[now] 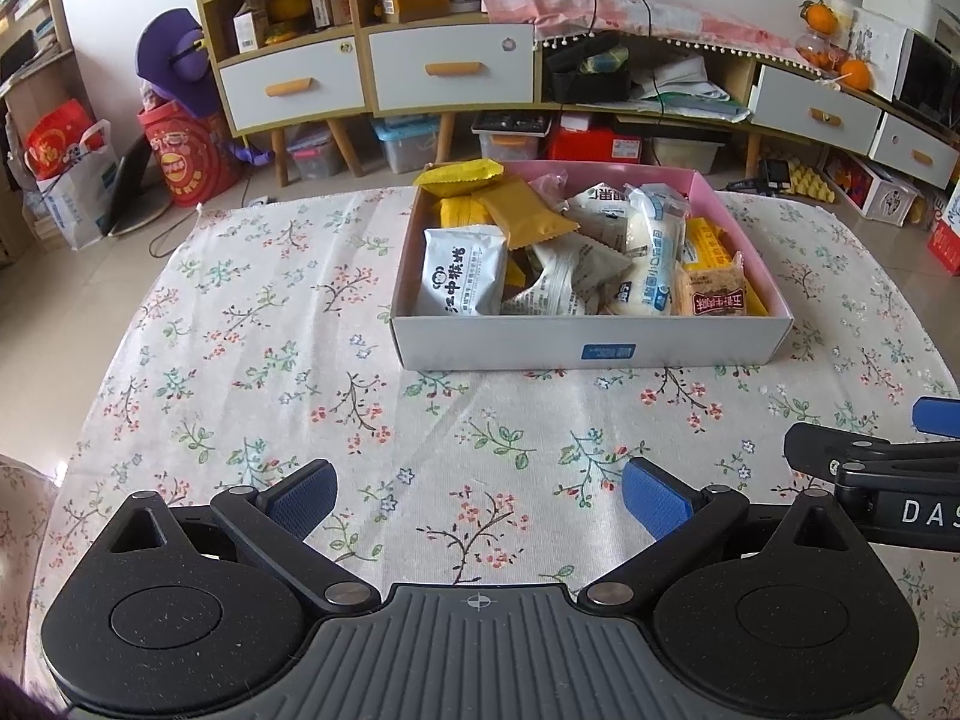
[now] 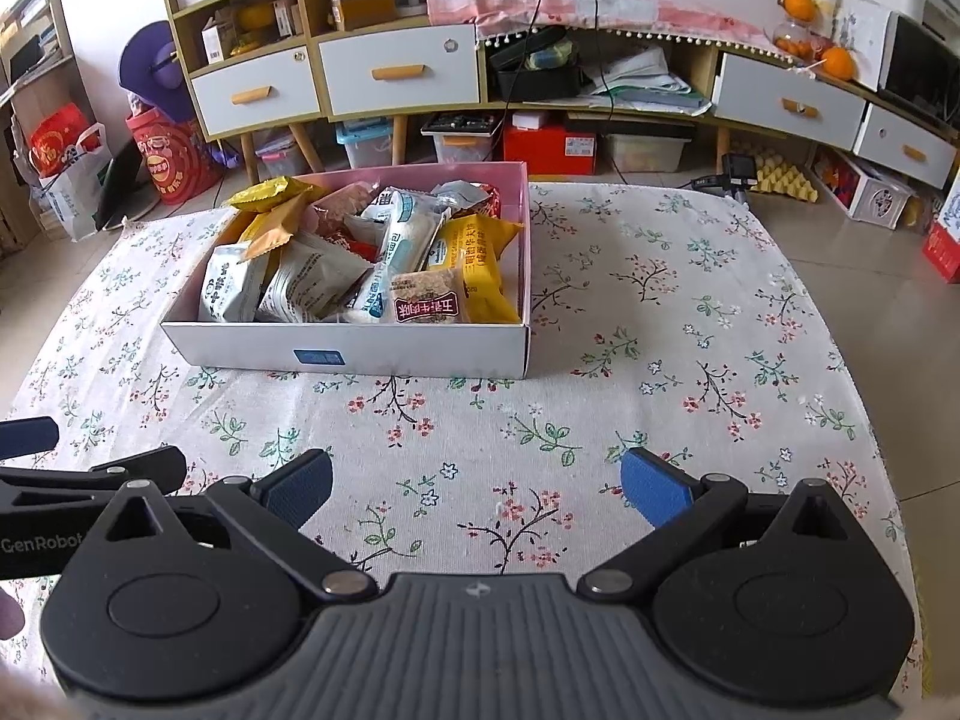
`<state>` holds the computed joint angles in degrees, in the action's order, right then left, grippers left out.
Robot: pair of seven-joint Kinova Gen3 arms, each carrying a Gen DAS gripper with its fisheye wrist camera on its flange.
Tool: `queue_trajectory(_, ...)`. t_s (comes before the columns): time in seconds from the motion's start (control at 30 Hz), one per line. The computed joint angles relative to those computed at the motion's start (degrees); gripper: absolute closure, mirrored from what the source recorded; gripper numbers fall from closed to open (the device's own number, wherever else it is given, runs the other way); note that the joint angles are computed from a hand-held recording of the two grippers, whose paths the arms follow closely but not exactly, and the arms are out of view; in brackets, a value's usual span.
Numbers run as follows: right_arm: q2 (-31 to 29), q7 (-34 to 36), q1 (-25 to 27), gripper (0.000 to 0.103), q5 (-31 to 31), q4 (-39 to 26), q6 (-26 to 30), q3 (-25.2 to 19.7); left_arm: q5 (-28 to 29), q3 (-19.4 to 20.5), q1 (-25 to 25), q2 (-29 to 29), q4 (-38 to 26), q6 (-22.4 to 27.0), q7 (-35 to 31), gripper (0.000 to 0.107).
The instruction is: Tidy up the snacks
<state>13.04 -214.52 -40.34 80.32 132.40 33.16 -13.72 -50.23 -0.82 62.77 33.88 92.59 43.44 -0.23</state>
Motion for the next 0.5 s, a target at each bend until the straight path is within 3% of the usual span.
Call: queue_trajectory(0.5, 0.4, 1.1, -0.5, 0.000, -1.1, -0.3, 0.6, 0.2, 1.1, 0.5, -0.2, -0.3, -0.2, 0.6, -1.6, 0.006)
